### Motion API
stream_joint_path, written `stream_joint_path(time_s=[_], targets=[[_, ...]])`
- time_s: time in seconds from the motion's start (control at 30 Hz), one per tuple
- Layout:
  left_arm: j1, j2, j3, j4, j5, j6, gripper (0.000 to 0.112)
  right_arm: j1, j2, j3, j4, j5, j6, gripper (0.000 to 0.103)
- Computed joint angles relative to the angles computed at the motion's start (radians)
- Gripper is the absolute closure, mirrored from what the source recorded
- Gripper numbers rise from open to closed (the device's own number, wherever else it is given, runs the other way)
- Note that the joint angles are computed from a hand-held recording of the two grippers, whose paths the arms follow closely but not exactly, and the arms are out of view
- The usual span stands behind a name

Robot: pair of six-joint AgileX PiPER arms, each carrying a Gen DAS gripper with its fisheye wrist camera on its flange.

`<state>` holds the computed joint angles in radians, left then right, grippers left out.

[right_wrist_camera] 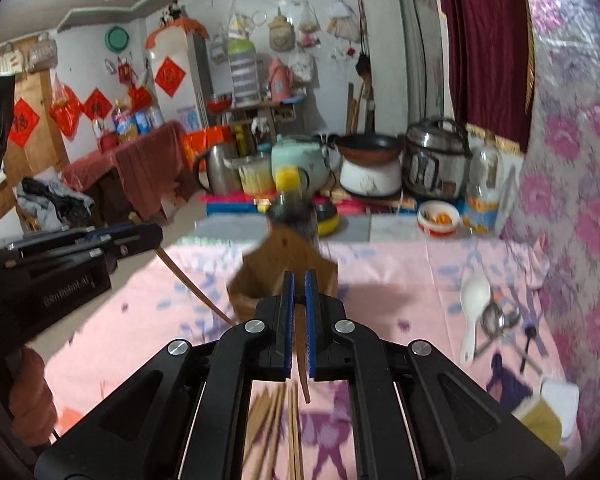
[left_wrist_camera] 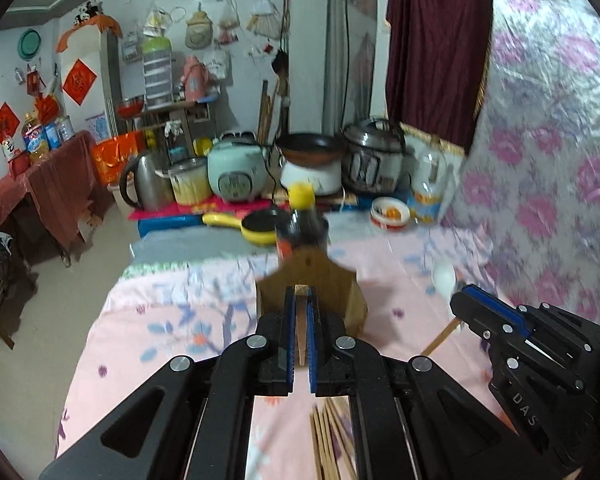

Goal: Organize utensils
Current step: 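Lift the right tool's chopstick to the holder while the left tool carries its own, then open the right tool over the holder while the left tool releases its chopstick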

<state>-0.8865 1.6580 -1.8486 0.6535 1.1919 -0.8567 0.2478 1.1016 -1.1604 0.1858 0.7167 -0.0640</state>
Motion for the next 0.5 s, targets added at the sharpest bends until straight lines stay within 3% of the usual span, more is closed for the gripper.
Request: stream_joint_path(time_s=[0.2,0.3,0.4,0.43,0.5], targets=[[0.096,0.083,-0.159,-0.014,-0.036,0.05,0.107,0.022,0.167,-0.202,-0.022,-0.059,0.064,0.097],[0.13,0.111,-0.148,-0.005,-0.076,0.042,0.107,0.049,0.231,-0.232,-0.1,-0.123,0.132,0.097],[0.186,0.136,-0.083,-0.082,-0.132,0.055,0.106,0.057,0.298,-0.204,-0.119,-0.161,0.151,0.096],[0.205,0.141,-0.058,-0.118,-0.145,0.061,0.102,0.054,0.315,-0.196,-0.11,-0.16,0.139,0.095],[0.239,0.13,0.019,-0.178,-0.186,0.064,0.079,0.053,0.34,-0.161,-0.132,-0.156,0.165,0.092]])
